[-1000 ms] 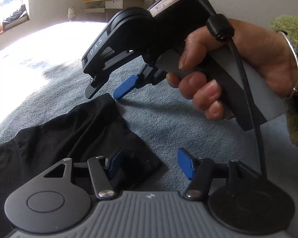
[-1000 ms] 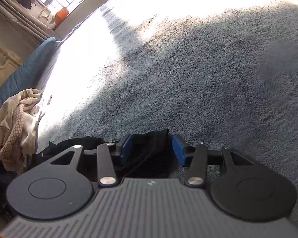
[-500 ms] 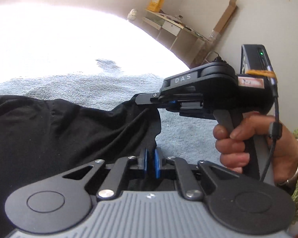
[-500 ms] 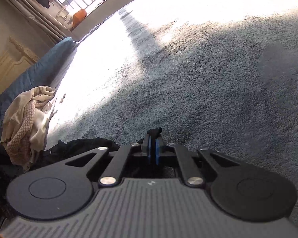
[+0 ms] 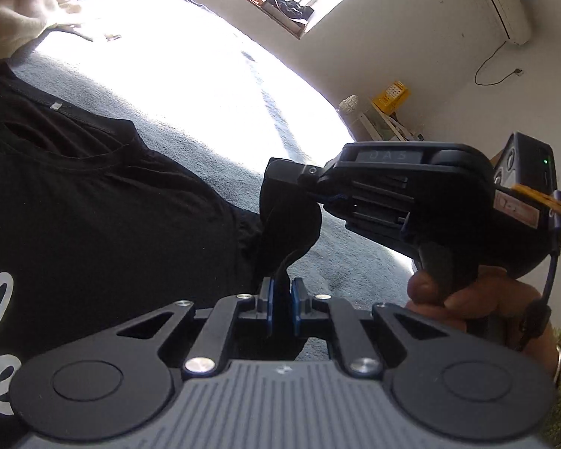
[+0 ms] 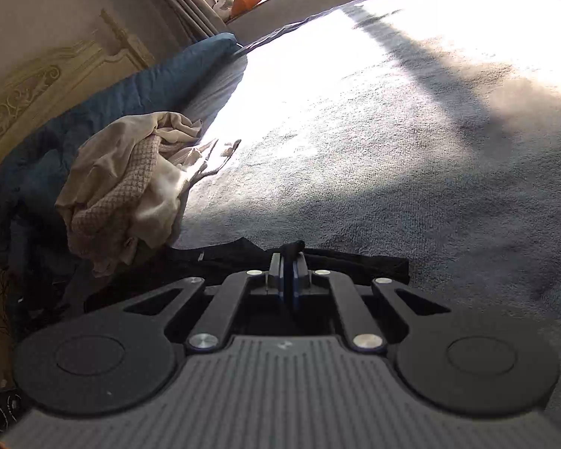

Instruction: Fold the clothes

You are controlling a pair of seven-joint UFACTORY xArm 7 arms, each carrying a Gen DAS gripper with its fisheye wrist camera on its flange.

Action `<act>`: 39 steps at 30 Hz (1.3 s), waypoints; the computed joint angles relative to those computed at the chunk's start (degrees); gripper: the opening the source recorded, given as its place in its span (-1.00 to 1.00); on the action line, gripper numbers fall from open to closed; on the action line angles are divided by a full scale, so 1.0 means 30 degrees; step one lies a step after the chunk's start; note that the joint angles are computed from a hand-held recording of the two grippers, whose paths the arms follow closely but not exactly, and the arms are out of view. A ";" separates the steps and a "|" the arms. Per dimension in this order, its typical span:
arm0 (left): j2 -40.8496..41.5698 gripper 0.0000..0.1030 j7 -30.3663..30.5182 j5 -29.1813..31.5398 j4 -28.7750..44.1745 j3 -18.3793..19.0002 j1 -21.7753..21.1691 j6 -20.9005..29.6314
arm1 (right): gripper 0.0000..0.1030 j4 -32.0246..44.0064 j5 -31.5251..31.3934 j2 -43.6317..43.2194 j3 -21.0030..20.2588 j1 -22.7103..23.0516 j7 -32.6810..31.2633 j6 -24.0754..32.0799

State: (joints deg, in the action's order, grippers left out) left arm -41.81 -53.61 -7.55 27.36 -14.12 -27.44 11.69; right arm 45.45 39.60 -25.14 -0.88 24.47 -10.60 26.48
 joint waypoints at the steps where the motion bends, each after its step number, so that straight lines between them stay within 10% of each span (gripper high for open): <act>1: -0.0328 -0.81 -0.0072 -0.0128 -0.0334 0.0160 -0.0065 0.0141 | -0.94 0.0145 -0.0075 0.0340 0.0272 0.0173 0.0050 -0.0063; 6: -0.0957 -0.07 0.0493 -0.1182 -0.1480 0.1767 -0.1223 0.1207 | -0.87 0.0549 -0.0098 0.1935 0.0970 0.0844 -0.0468 0.0115; 13: -0.1961 0.17 0.3029 -0.2103 -0.1808 0.3518 -0.1594 0.2764 | -0.57 -0.0533 -0.0370 0.0535 0.1506 -0.0180 0.2157 0.0424; 23: 0.1942 0.37 1.0124 -0.3076 0.1525 0.6311 -0.1699 0.3815 | -0.40 -0.5652 -0.2686 -0.8938 0.2222 -0.3106 1.4753 0.3781; 31: 0.4696 0.07 1.2758 -0.3502 0.3335 0.4946 0.0359 0.4624 | -0.44 -0.8628 -0.1362 -0.9794 0.4406 -0.1673 2.2153 0.1510; 39: 0.4685 -0.94 1.2615 -0.3132 0.3754 0.3461 0.2220 0.5358 | -0.95 -0.8946 -0.2608 -0.8405 0.4761 -0.0265 2.4236 -0.1199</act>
State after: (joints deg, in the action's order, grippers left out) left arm -27.76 -15.77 -16.95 38.62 -3.74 -20.78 27.76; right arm 18.61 31.77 -50.36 13.40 23.67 62.10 22.88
